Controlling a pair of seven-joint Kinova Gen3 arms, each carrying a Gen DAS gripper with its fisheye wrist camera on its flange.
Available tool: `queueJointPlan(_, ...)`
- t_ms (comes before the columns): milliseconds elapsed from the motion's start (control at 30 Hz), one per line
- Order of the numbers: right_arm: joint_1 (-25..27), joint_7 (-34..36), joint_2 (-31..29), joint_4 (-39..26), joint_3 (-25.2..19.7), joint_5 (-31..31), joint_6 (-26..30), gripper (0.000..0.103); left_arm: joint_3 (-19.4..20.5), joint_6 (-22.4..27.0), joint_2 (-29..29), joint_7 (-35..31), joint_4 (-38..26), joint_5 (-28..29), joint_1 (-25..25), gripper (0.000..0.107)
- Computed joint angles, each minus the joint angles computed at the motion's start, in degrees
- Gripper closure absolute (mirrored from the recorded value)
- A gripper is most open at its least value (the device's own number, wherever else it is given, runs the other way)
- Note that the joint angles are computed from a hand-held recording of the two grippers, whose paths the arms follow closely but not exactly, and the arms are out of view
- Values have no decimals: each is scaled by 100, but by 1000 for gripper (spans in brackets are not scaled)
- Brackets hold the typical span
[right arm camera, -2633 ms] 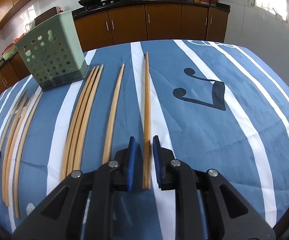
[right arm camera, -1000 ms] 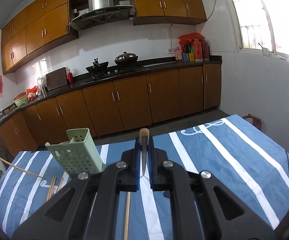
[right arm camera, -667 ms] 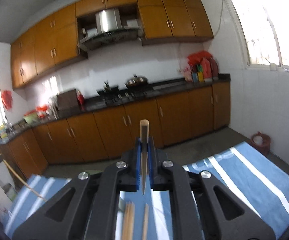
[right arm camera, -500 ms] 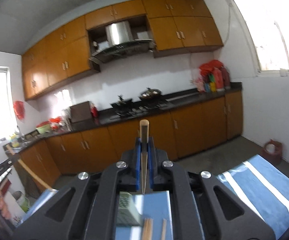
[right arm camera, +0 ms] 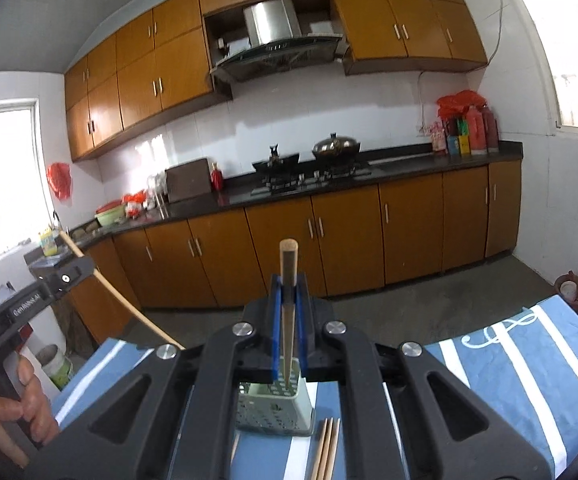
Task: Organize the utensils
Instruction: 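Lift both held chopsticks upright and carry them over the green holder, then open both tools to drop the chopsticks into the green holder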
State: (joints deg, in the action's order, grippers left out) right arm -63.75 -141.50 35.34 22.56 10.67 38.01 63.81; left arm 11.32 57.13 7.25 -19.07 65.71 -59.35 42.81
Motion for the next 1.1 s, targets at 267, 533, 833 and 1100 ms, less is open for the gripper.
queueJointPlan(267,154,122,238,-120,-86,-328,142,95,-88,25,213,-405,-111,671,-97,100)
queueJointPlan(533,-11,-302,34,342,19,-93,-86,73,-180,197,134,-561,-175,981,-95,98)
queueJointPlan(833,-375,-1171,-669,1600,-23,769,-329,68,-51,471,-28,-151,-89,403,56,63)
queueJointPlan(1100,-621,-2368,-1429,3114,-358,1510,-108,67,338,695,-496,386,530,104,-101,63)
